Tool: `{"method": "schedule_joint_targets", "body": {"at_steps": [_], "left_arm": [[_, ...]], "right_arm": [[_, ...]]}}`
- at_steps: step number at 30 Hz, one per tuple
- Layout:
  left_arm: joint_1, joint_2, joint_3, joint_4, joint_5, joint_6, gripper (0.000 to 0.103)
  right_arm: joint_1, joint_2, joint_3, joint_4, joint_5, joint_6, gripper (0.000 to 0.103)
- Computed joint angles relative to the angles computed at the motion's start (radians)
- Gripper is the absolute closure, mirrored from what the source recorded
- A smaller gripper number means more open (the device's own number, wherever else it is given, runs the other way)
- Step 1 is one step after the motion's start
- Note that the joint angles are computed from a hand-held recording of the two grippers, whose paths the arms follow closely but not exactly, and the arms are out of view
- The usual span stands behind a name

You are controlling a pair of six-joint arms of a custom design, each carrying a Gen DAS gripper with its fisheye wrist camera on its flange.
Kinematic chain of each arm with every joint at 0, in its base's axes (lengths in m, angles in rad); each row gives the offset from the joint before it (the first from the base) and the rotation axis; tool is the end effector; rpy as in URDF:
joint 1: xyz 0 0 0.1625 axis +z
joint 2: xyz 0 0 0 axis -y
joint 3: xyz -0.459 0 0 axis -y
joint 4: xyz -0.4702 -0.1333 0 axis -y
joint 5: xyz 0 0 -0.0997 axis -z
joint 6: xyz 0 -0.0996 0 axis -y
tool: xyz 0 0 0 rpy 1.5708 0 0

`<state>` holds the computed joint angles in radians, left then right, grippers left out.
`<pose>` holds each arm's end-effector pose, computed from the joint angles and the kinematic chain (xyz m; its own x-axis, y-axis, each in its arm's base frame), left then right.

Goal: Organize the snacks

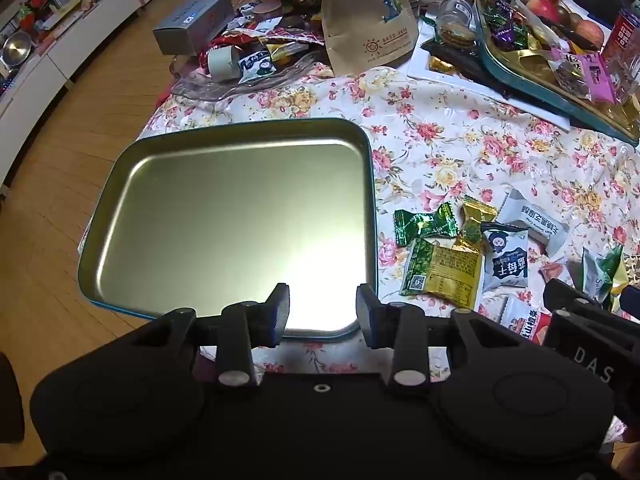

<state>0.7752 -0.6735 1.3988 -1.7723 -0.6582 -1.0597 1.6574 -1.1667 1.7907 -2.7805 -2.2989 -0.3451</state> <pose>-0.3991 -0.6879 0.0343 -0.6106 -0.1794 -0.7713 0.1757 0.9190 -0.3528 0.1261 -0.6779 0.3030 -0.7054 0.0033 0.7088 -0.3302 0.8834 -0.3326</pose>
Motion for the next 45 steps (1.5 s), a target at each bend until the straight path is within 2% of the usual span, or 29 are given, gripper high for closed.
{"method": "schedule_joint_targets", "body": {"at_steps": [45], "left_arm": [[0.000, 0.005, -0.005, 0.013, -0.010, 0.016, 0.056]], "right_arm": [[0.002, 0.004, -0.004, 0.021, -0.014, 0.005, 0.026]]}}
